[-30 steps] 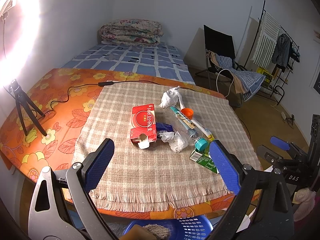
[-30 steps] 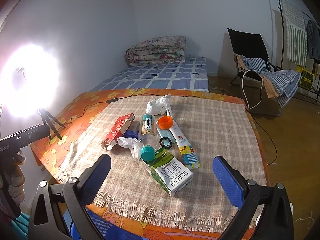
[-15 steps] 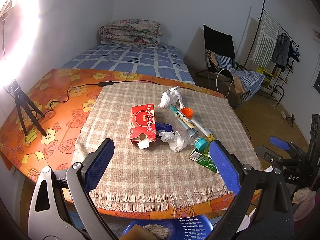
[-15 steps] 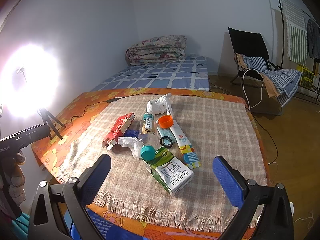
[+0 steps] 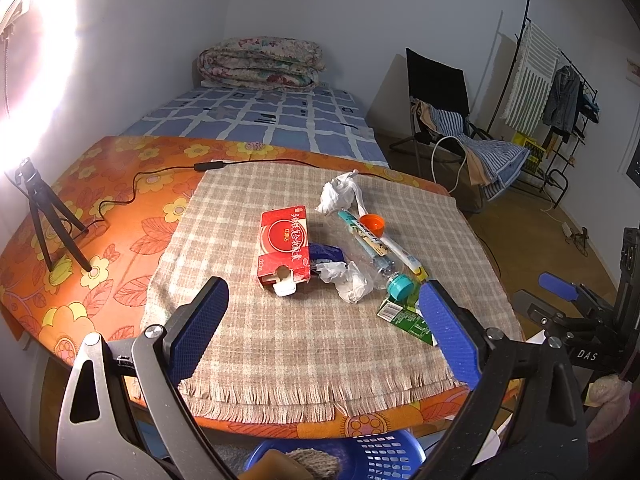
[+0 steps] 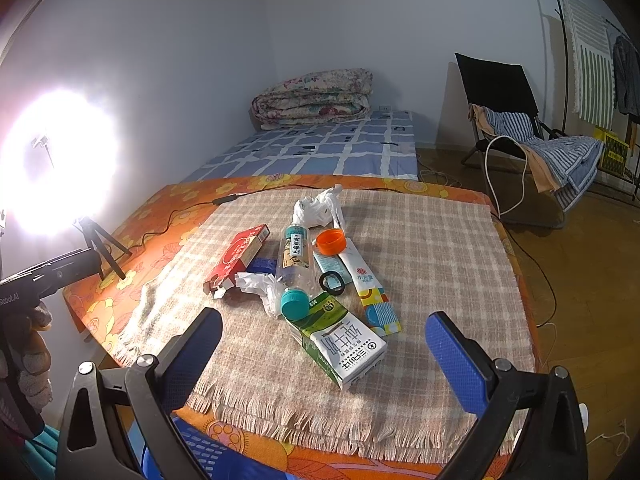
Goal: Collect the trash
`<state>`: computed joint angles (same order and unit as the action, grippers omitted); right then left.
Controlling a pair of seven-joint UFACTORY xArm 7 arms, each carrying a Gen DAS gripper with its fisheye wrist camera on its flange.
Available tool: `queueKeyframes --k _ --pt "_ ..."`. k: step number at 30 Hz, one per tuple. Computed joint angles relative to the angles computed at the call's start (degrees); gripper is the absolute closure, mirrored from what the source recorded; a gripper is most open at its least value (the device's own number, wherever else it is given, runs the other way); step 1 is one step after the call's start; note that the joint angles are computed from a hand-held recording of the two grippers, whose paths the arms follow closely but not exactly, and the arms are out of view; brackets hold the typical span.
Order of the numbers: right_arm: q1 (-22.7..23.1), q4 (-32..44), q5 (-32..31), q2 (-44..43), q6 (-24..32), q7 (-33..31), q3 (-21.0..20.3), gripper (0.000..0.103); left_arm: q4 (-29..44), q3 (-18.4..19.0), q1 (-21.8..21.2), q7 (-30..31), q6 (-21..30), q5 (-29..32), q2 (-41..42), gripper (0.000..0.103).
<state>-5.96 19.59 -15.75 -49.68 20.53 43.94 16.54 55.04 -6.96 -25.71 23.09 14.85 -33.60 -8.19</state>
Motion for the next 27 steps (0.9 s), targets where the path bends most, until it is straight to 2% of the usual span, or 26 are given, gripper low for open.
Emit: queueKeyframes --k 9,14,19,20,23,27 --pt "0.0 -0.1 0.0 0.3 -0.2 0.1 -0.2 0.000 0.2 -0.2 0.3 -0.5 0.5 0.5 0.2 0.005" --pt "0.9 -0.3 1.0 1.6 0.2 1.4 0.2 0.000 3.3 -0.4 1.8 -3.6 5.3 3.0 2.6 0.005" --pt "1.4 0.0 2.1 2.6 1.3 -0.9 -3.9 0.000 7.3 -1.6 3.6 -5.8 6.8 4.2 6.9 0.005" --pt "1.3 0.5 2.3 3.1 1.4 -1.5 -4.7 0.000 7.6 -1.9 3.9 -7.0 6.2 6.1 7.5 0.005" --pt "0.9 1.0 3.2 4.3 1.6 -1.9 -5.5 0.000 8.6 -2.5 4.8 -13.3 4.5 17.3 9.6 0.005" --pt "-0.9 0.6 3.2 4.4 0.3 -2.5 -6.2 0.000 12.2 -2.6 5.7 -13.9 6.8 23.2 13.6 0.005"
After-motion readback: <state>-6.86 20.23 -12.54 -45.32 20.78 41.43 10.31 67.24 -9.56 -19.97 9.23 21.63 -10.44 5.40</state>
